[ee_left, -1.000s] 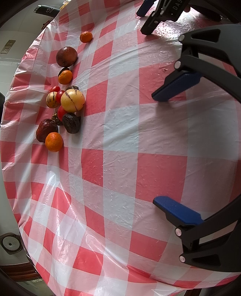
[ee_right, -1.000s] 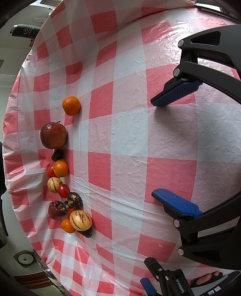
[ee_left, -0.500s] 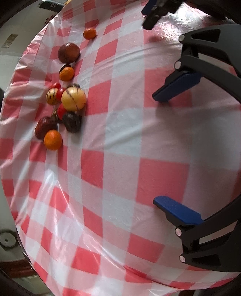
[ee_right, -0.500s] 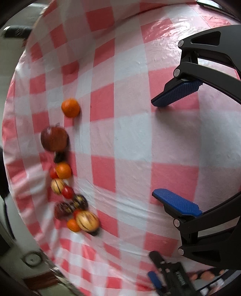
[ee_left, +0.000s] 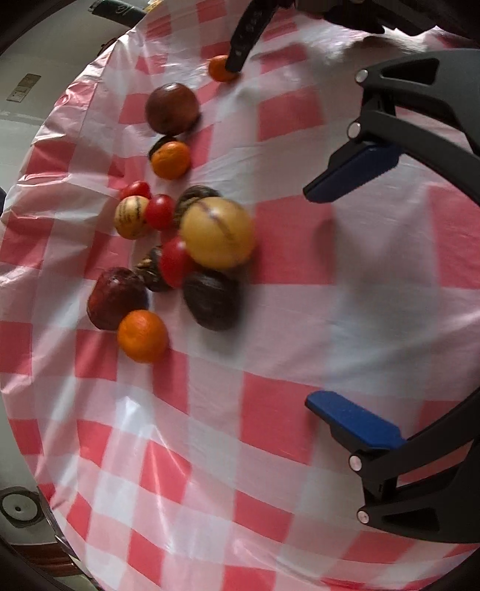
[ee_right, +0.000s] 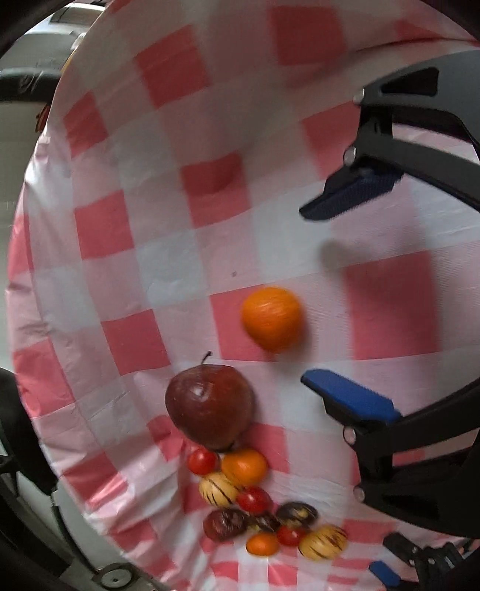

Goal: Organize fruits
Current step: 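Grasp the yellow striped melon-pear with left tool while right tool grasps the orange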

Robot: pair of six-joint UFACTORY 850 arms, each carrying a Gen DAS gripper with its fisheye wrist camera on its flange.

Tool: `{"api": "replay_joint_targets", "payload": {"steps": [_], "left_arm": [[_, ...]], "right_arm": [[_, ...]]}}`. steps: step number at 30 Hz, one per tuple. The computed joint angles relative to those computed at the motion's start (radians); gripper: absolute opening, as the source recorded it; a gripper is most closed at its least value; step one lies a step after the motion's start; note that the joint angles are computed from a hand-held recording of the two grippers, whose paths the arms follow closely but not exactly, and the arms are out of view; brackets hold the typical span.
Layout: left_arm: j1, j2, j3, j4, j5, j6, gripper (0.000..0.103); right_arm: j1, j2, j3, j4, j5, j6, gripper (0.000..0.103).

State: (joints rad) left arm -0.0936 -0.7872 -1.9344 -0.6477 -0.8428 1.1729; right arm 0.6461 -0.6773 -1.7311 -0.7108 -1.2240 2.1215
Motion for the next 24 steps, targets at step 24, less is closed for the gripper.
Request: {"api": "replay_joint_targets", "payload": {"steps": [24], "left_arm": [[-0.074, -0.006, -0.010, -0.049, -0.001, -0.037, 0.061]], "right_arm": [[-0.031, -0.030, -0.021, -0.031, 0.040, -0.069, 0.056]]}}
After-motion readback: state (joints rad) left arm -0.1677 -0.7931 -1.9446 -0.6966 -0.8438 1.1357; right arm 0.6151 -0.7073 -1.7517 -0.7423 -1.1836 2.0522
